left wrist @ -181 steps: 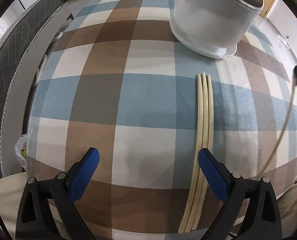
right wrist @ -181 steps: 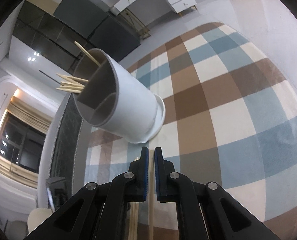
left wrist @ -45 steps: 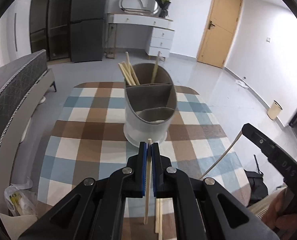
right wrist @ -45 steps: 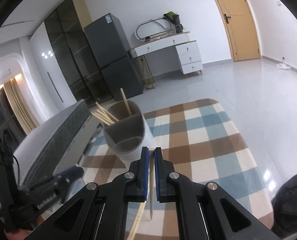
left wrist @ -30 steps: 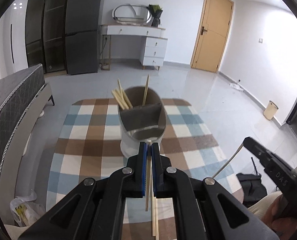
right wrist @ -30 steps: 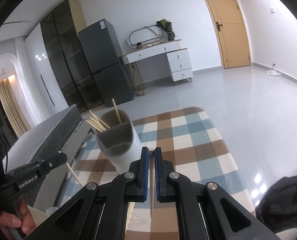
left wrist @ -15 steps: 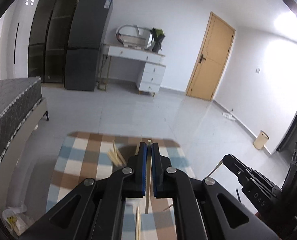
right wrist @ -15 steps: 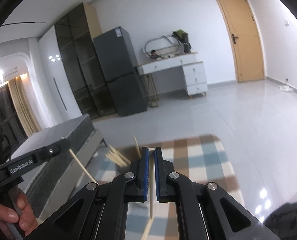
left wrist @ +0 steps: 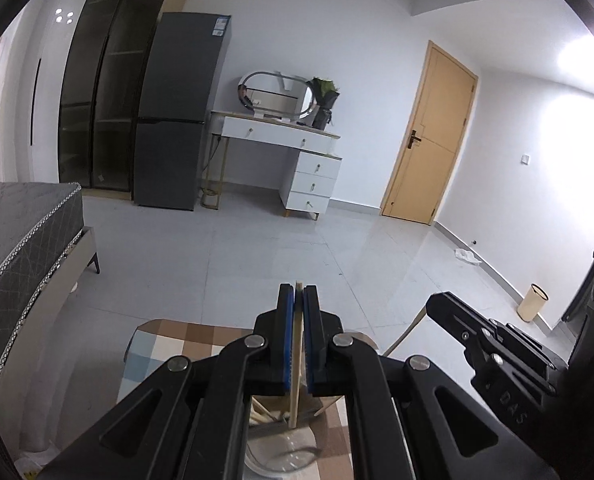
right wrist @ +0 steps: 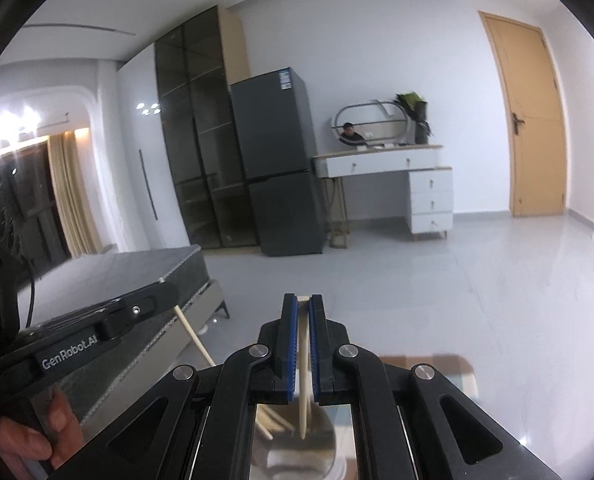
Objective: Organize utensils
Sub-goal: 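Open both grippers to drop the chopsticks into the holder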
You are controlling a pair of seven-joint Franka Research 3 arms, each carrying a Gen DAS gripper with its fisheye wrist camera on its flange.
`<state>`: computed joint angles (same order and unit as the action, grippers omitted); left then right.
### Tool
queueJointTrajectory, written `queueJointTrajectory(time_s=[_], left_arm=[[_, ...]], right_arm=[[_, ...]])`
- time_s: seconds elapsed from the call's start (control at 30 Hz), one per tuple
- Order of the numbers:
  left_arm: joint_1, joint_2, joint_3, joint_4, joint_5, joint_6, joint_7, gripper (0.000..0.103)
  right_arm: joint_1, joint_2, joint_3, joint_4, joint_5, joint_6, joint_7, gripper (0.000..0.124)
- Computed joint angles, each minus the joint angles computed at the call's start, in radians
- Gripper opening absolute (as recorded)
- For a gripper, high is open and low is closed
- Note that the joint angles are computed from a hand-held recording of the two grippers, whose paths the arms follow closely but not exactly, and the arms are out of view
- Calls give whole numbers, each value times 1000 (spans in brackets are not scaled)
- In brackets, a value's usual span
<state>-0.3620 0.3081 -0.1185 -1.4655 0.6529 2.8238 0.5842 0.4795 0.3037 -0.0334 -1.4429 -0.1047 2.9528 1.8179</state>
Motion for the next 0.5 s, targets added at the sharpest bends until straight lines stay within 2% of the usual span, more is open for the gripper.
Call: queueJointTrajectory(time_s=[0.1, 0.33, 0.37, 0.43, 0.5], left_arm=[[10, 25, 7, 13, -8, 17, 4, 0], [25, 69, 16, 5, -61, 71, -1, 0], [27, 68, 21, -14, -61, 106, -8, 0], [17, 64, 38, -32, -52, 125, -28, 0], [27, 61, 31, -55, -73, 155, -29, 0]], right_arm=[[-22, 47, 39, 34, 28, 32, -101, 5], [-9, 120, 36, 85, 74, -5, -201, 5], [-8, 128, 38, 88, 78, -8, -217, 5], [-23, 136, 63, 92, 101, -19, -270, 5], [-21, 135, 64, 82, 106, -17, -308, 5]])
